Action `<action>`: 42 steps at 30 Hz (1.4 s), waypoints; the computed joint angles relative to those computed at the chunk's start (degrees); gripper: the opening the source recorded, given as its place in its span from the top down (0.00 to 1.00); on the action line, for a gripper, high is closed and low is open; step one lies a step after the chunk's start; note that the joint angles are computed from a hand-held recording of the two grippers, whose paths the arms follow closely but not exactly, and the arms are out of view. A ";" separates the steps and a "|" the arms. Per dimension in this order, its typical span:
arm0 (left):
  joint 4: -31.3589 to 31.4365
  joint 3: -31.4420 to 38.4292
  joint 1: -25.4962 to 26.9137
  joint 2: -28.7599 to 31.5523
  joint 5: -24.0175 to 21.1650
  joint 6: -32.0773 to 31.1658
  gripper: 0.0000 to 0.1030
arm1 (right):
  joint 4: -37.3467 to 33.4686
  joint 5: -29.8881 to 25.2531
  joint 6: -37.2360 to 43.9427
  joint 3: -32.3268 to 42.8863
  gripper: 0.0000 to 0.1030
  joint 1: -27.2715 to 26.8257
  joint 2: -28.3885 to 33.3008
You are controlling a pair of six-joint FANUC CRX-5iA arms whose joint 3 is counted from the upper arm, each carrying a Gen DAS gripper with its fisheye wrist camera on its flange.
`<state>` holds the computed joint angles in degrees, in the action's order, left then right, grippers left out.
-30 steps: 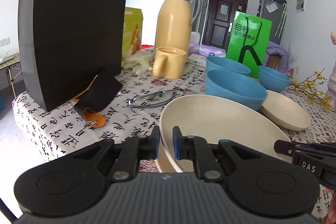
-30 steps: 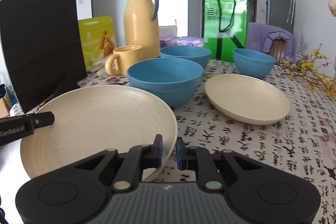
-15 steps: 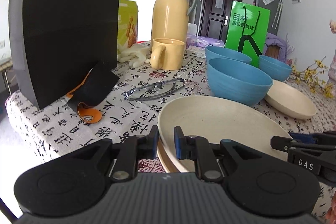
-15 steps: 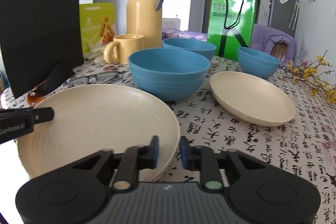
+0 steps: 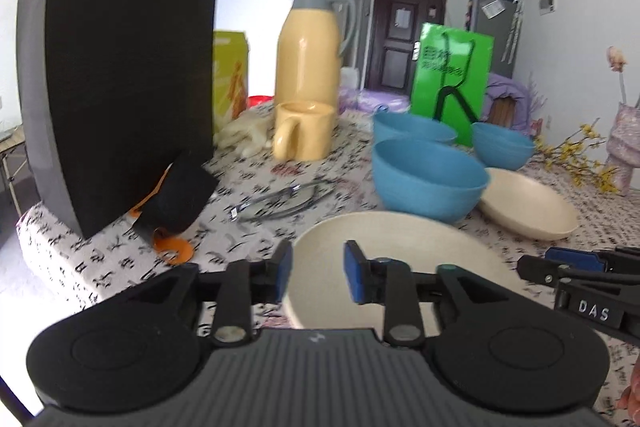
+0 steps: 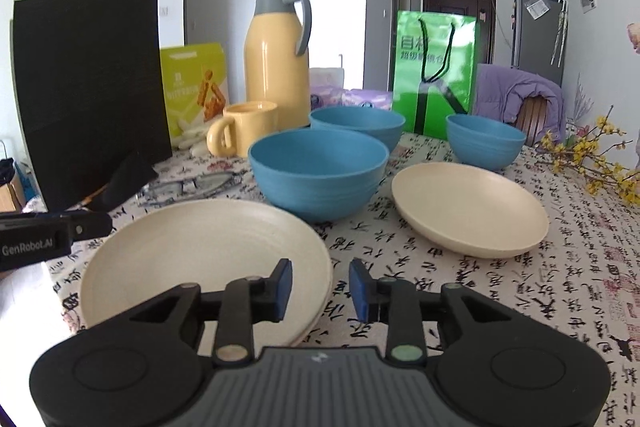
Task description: Organize plates and bowls
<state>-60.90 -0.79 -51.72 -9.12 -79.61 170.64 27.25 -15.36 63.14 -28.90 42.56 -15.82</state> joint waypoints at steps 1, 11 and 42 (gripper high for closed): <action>-0.03 0.56 -0.32 0.31 0.23 -0.19 0.59 | 0.30 0.31 -0.10 -0.60 0.65 -0.31 -0.78; 3.32 6.42 -2.57 6.52 12.14 -6.64 0.12 | 21.33 4.70 -16.15 -13.42 0.33 -13.22 -12.83; 16.43 30.12 9.43 29.26 13.98 -12.19 0.00 | -31.77 -2.14 29.09 11.00 0.14 -27.52 3.12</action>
